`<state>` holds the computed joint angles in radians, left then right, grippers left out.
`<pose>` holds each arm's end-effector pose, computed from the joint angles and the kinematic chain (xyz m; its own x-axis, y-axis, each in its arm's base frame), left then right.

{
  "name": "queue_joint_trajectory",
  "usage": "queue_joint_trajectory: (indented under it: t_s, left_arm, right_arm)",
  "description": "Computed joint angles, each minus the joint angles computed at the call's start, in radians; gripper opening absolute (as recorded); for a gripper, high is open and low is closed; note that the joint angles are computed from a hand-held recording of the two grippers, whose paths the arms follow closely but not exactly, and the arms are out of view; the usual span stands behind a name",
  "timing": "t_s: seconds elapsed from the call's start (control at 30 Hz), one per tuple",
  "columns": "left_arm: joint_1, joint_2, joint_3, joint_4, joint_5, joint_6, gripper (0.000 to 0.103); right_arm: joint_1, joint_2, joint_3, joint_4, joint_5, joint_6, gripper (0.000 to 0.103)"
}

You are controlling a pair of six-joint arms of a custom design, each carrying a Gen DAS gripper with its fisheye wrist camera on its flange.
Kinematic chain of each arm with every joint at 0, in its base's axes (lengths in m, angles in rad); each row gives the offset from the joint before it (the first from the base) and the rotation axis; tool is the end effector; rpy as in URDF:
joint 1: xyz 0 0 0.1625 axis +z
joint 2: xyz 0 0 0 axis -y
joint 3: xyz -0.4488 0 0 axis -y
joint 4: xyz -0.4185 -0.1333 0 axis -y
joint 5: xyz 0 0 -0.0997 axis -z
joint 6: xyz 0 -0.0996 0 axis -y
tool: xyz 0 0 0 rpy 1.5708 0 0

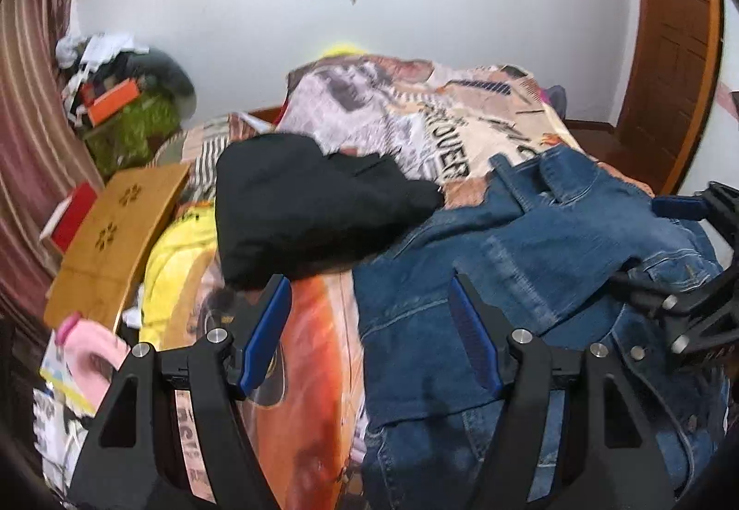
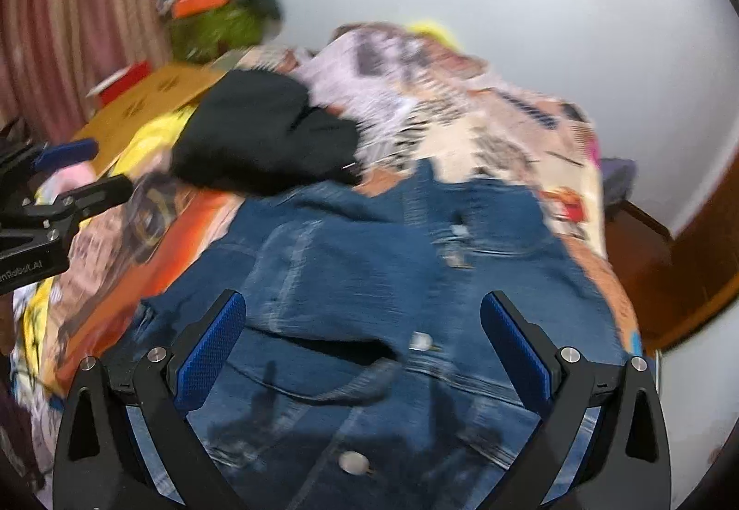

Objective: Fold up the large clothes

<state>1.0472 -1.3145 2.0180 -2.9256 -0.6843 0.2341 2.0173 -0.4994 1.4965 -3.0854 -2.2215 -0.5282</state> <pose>-0.0929 -0.5819 0.3363 -0.6687 0.0715 -0.7401 0.5683 0.6910 -0.4467 0.3884 -0.6422 0.0064 -0.5425 -0.4583 0.7040 -0.7510 0.6401 -0.1620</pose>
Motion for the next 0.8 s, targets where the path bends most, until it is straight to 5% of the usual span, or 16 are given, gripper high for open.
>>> queue_joint_trajectory:
  t_s: [0.3, 0.47, 0.57, 0.63, 0.7, 0.8]
  left_arm:
    - [0.051, -0.013, 0.005, 0.058, -0.03, -0.072, 0.069]
    - [0.065, -0.011, 0.002, 0.075, -0.04, -0.089, 0.069]
    - [0.069, -0.009, 0.001, 0.086, -0.045, -0.096, 0.069]
    - [0.071, -0.005, 0.0, 0.094, -0.046, -0.101, 0.069]
    - [0.072, -0.002, -0.002, 0.101, -0.048, -0.108, 0.069]
    - [0.071, 0.001, -0.005, 0.108, -0.049, -0.115, 0.069]
  right_arm:
    - [0.0, 0.132, -0.15, 0.238, -0.087, -0.149, 0.096]
    - [-0.024, 0.136, -0.19, 0.391, -0.062, -0.077, 0.091]
    - [-0.043, 0.106, -0.191, 0.454, 0.014, -0.015, 0.072]
    - [-0.047, 0.088, -0.177, 0.455, 0.048, 0.014, 0.042]
    - [-0.046, 0.079, -0.167, 0.442, 0.056, 0.034, 0.023]
    - [-0.046, 0.065, -0.141, 0.364, 0.057, 0.034, 0.017]
